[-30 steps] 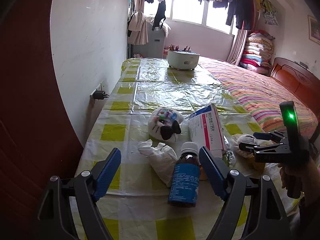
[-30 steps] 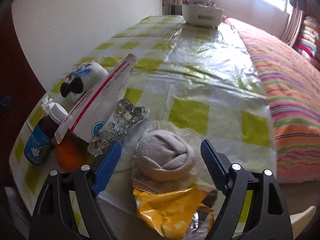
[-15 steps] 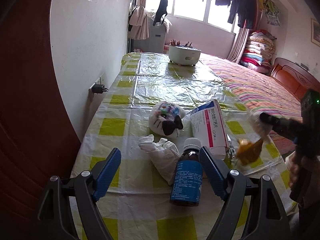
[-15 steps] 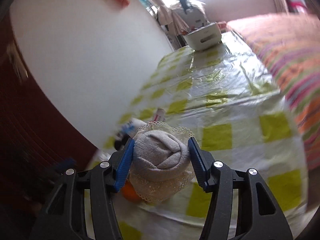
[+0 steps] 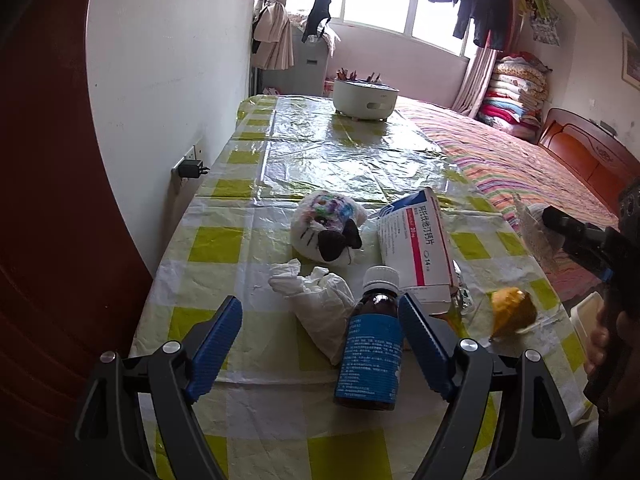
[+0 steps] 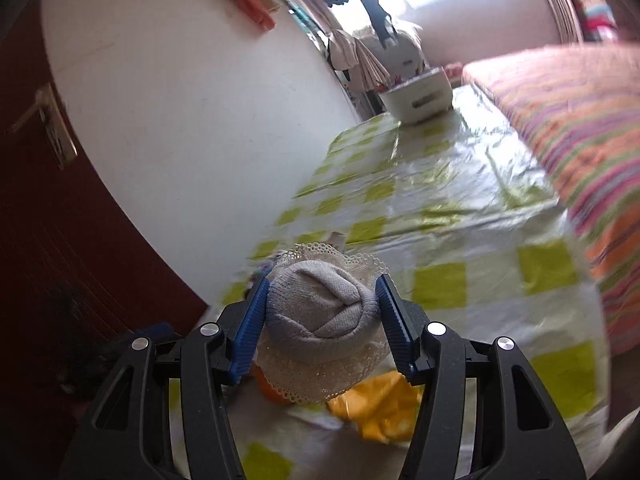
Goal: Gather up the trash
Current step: 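Grasp the white tissue with the left tool while the right holds the hat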
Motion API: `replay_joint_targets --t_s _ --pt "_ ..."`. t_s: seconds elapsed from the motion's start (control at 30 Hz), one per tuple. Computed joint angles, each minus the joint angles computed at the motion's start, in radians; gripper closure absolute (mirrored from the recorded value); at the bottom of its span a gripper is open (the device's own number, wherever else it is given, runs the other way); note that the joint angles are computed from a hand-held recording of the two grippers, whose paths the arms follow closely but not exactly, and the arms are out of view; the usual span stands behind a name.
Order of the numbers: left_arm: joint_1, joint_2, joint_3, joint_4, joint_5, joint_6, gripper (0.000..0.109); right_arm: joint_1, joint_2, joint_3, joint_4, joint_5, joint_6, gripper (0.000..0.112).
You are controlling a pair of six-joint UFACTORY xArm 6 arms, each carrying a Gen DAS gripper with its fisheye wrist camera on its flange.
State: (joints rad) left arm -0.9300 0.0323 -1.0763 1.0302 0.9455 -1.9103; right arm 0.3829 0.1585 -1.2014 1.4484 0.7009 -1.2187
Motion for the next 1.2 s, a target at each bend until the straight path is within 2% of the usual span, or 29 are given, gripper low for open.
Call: replay_joint_targets --t_s 0.07,0.2,0.33,0.4,0.5,0.67,0.9,1.07,1.2 --pt "0.0 -0.005 0.006 0.013 -0.018 -0.003 0.031 -0.014 -0.011 0.011 0.027 0.013 -0.003 0.059" --pt "0.0 -0.01 0.007 0.069 -0.092 0.001 0.031 -0.022 -0.045 0.037 0.04 -0.017 -0.044 0.059" --pt "0.023 -0.014 0.013 0.06 -0.181 0.062 0.031 -0.019 -0.068 0.072 0.051 -0.023 -0.056 0.059" --pt "0.035 -0.029 0.036 0.067 -0.199 0.02 0.031 -0.022 -0.068 0.072 0.048 -0.022 -0.059 0.059" --pt "0.094 -0.05 0.094 0.061 -0.31 -0.097 0.031 -0.021 -0.064 0.073 0.062 -0.018 -0.064 0.058" --pt "0.145 -0.049 0.118 0.033 -0.354 -0.173 0.031 -0.021 -0.055 0.071 0.066 -0.005 -0.066 0.058" --pt "0.217 0.018 0.082 -0.115 -0.42 -0.036 0.031 -0.03 -0.071 0.084 0.074 0.017 -0.079 0.058" --pt "0.237 0.072 0.047 -0.214 -0.433 0.057 0.031 -0.039 -0.073 0.086 0.075 0.036 -0.084 0.058" --pt "0.247 0.097 0.035 -0.244 -0.453 0.079 0.031 -0.045 -0.083 0.095 0.078 0.045 -0.093 0.058"
